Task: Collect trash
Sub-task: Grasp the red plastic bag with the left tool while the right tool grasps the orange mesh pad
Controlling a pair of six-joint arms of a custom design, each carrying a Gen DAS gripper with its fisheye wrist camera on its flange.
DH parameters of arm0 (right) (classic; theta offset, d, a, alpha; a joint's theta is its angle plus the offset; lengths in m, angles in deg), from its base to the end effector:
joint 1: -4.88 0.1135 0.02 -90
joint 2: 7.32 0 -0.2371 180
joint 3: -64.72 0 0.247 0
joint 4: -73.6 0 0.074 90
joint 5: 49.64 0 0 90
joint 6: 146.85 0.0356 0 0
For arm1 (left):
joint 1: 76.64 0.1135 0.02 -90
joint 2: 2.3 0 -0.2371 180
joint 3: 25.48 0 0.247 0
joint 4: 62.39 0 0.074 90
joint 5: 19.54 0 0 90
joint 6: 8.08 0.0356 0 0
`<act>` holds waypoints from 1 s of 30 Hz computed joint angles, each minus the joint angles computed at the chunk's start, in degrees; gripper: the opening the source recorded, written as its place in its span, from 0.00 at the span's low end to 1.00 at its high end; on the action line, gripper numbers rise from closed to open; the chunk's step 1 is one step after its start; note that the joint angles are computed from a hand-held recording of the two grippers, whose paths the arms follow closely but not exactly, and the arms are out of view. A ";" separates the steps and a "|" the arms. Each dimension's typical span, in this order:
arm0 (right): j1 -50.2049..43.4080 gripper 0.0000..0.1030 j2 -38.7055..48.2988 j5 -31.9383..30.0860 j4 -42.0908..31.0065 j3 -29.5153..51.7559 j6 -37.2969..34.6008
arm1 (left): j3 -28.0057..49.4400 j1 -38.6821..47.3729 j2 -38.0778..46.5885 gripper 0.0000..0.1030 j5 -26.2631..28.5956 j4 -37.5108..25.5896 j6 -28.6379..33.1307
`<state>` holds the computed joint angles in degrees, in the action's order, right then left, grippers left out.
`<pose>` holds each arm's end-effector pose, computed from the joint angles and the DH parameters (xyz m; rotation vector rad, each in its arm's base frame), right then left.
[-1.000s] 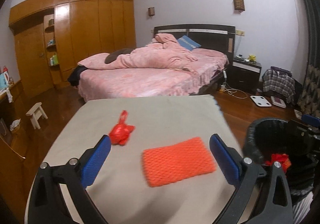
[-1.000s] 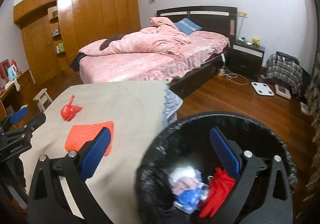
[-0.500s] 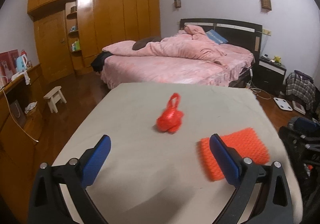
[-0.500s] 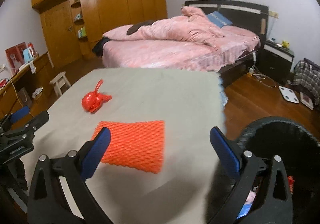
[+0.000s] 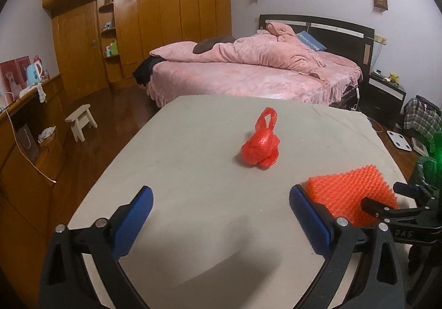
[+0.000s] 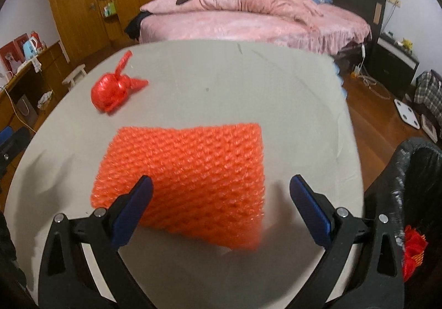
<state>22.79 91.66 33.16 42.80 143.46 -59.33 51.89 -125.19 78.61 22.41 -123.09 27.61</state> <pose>0.3388 0.1142 0.1772 -0.4914 2.4220 0.2714 0.1996 -0.1860 0.2443 -0.3367 2.2001 0.2195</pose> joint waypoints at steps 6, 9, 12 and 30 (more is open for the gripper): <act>0.35 0.72 0.86 -1.96 -1.15 0.79 -1.54 | -0.79 0.65 0.32 0.94 0.91 1.53 0.67; -0.02 0.55 0.83 -5.29 -1.53 0.70 -2.28 | -0.63 0.68 0.85 0.94 1.24 1.84 0.57; -0.12 0.37 0.36 -7.76 -1.85 0.51 -3.47 | -0.48 0.70 1.29 0.94 1.56 1.94 0.42; -3.77 0.18 3.96 -9.33 -4.69 10.67 -3.57 | 5.21 7.19 8.80 0.92 5.51 13.60 12.99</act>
